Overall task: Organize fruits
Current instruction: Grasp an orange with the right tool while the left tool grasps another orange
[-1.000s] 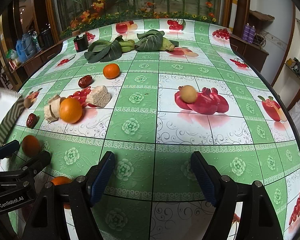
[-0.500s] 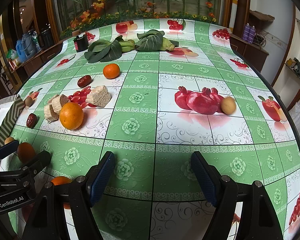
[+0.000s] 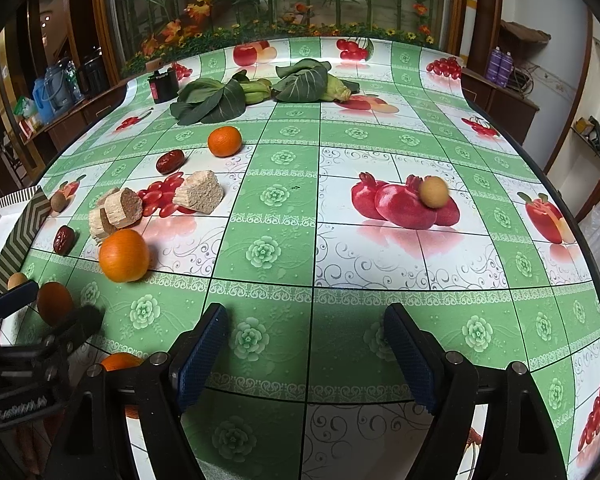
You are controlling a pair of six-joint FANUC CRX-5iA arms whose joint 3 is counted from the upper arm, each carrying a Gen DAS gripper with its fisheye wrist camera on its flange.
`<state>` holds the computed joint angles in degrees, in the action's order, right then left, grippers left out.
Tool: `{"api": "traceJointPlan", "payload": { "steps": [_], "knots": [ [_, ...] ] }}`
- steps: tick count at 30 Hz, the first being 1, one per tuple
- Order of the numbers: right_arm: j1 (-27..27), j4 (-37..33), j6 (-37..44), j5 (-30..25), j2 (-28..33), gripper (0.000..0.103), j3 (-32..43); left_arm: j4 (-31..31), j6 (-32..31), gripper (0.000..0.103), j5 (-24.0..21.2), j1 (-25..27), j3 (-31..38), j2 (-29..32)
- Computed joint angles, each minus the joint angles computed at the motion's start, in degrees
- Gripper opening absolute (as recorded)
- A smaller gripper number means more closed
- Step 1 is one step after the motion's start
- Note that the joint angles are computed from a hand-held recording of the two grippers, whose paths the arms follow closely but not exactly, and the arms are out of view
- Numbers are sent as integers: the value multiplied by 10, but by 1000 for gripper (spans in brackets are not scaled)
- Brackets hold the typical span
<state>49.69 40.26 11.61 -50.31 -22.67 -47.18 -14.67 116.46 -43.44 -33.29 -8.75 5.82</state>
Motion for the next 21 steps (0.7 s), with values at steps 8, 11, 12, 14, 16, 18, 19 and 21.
{"api": "traceJointPlan", "payload": {
  "steps": [8, 11, 12, 14, 16, 18, 19, 21],
  "knots": [
    [18, -25, 42, -10, -40, 59, -1, 30, -29, 99, 35, 4, -48, -59],
    [42, -29, 56, -19, -75, 59, -6, 12, -32, 99, 31, -2, -57, -82],
    [50, -31, 60, -18, -86, 59, -8, 26, -47, 99, 35, 4, -67, -91],
    [60, -48, 77, -12, -105, 59, -8, 55, -73, 99, 41, 16, -86, -104],
    [68, -64, 96, 0, -115, 59, -8, 77, -92, 99, 45, 26, -101, -113],
    [82, -63, 99, -1, -112, 58, -8, 73, -89, 99, 44, 28, -105, -119],
    [84, -64, 106, 1, -104, 55, -5, 69, -86, 99, 44, 28, -107, -122],
    [82, -66, 113, 6, -93, 53, -2, 67, -86, 99, 47, 29, -109, -126]
  ]
}}
